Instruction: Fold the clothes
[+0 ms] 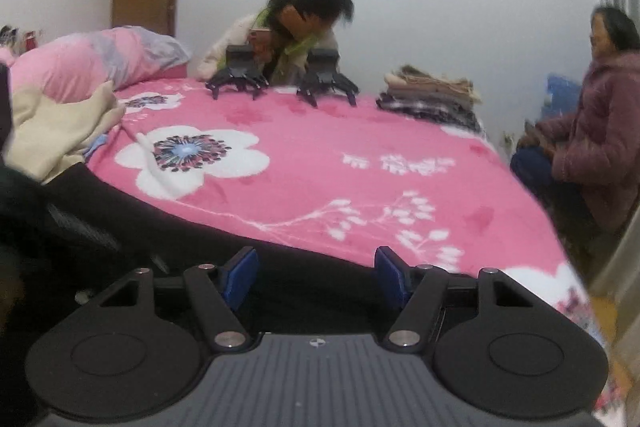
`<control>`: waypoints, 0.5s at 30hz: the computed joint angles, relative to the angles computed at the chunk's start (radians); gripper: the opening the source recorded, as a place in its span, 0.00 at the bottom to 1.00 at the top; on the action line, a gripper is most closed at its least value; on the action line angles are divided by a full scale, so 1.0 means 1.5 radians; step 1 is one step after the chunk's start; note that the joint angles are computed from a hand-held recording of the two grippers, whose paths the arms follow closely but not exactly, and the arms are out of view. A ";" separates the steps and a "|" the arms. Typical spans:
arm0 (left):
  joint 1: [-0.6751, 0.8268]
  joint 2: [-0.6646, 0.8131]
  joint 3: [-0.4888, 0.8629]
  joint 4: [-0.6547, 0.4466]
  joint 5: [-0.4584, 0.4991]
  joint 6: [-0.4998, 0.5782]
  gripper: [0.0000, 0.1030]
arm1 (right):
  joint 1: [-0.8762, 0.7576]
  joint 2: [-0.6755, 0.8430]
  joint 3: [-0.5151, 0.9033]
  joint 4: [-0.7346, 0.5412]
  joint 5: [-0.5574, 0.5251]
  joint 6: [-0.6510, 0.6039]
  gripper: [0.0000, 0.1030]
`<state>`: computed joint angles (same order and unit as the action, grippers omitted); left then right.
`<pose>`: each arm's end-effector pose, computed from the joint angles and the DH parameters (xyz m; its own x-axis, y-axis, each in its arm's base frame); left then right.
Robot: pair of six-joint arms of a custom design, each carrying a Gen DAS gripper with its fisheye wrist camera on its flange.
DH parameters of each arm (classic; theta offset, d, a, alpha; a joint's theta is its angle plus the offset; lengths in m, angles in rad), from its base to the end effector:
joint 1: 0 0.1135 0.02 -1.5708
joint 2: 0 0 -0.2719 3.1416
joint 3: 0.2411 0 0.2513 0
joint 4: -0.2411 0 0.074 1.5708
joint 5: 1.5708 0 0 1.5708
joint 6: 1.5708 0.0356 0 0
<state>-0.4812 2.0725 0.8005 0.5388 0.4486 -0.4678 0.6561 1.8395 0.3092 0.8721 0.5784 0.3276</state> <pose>0.3109 -0.1797 0.0653 -0.8464 -0.0164 -0.5323 0.3597 0.7195 -0.5941 0.2053 0.1335 0.0707 -0.5130 -0.0549 -0.8566 -0.0032 0.9981 -0.0621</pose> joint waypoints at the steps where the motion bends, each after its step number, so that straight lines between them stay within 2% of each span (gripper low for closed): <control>1: 0.001 0.015 0.005 0.010 -0.005 -0.011 0.03 | -0.014 0.010 0.034 -0.067 -0.013 0.012 0.65; 2: 0.011 0.018 0.001 0.024 -0.011 -0.024 0.03 | -0.029 0.023 0.063 -0.120 -0.024 0.017 0.64; 3: 0.022 0.021 -0.003 0.038 -0.016 -0.038 0.03 | -0.043 0.032 0.069 -0.132 -0.034 0.015 0.65; 6: 0.073 0.016 -0.018 0.061 -0.067 -0.133 0.04 | -0.080 0.030 0.036 -0.083 -0.060 0.019 0.65; 9: 0.122 0.002 -0.032 0.070 -0.093 -0.235 0.03 | -0.078 0.029 0.029 -0.089 -0.040 0.039 0.65; 10: 0.118 -0.030 -0.045 0.046 -0.139 -0.240 0.03 | -0.072 0.031 0.030 -0.091 -0.030 0.041 0.65; 12: 0.096 -0.076 -0.069 0.037 -0.203 -0.190 0.00 | -0.052 0.024 0.028 -0.092 -0.001 0.051 0.64; 13: 0.085 -0.091 -0.082 0.052 -0.208 -0.151 0.00 | -0.040 0.018 0.018 -0.077 0.012 0.059 0.64; 15: 0.062 -0.100 -0.096 0.078 -0.169 -0.088 0.01 | -0.020 0.008 -0.002 -0.036 0.029 0.069 0.64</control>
<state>-0.3879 1.9221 0.6564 0.6561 0.1956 -0.6004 0.6269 1.8520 0.3059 0.8187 0.6215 0.4313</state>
